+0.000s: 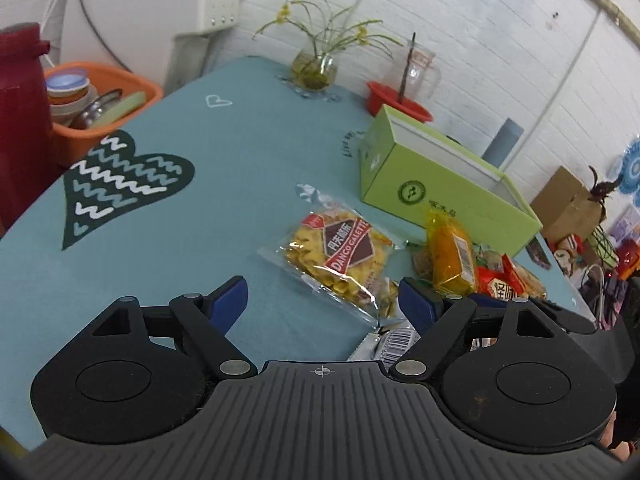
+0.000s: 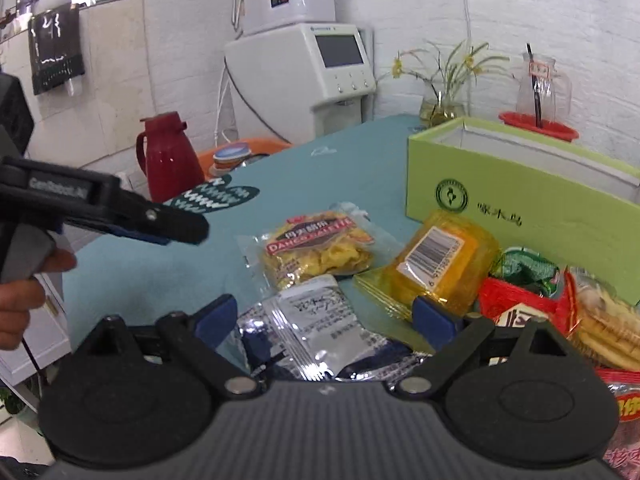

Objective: Organize snacks
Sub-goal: 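Reach the left gripper to the silver snack packet and grasp it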

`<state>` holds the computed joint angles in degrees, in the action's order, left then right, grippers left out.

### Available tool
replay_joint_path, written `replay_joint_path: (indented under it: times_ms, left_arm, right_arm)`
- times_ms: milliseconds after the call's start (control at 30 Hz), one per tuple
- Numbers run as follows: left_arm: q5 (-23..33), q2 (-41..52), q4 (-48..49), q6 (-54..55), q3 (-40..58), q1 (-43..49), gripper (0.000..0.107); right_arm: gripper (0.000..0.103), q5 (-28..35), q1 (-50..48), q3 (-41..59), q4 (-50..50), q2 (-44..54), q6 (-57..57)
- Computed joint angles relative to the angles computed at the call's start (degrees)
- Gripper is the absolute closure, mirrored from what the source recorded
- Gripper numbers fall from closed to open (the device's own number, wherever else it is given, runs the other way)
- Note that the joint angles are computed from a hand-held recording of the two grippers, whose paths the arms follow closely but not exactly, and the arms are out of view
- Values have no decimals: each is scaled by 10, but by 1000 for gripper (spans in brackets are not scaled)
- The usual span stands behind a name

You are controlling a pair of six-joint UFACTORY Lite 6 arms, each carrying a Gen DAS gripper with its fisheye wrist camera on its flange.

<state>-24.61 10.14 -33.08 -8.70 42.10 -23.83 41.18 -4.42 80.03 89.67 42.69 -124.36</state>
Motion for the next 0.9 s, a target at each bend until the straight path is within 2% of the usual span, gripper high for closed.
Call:
replay_joint_path:
  times_ms: [133,233,300,533,600,733,900]
  left_arm:
    - [3,25,77,-54,16,-2,35]
    - [17,76,171,-137,57,-9,35]
    - [29,103,197,-161,83,-17,35]
    - [51,124,249,-221,106,-29,34]
    - [65,129,231,-203,121,-33,31]
    - [100,155,114,-85,171,-49,29]
    - [103,164,120,-85,185,-55,29]
  right_arm:
    - [10,34,-28,-96,16,-49,2]
    - [10,62,-47,-179,35,-98,-25]
    - [10,45,-43,-208,66,-122,-58]
    - [10,30,-31,-192,80,-103,-64]
    - [10,21,-22,-195,92,-100,-84]
    - [10,-2,-4,-210,126,-104,-127]
    - [10,-3,-2,-215,138,-104,-142]
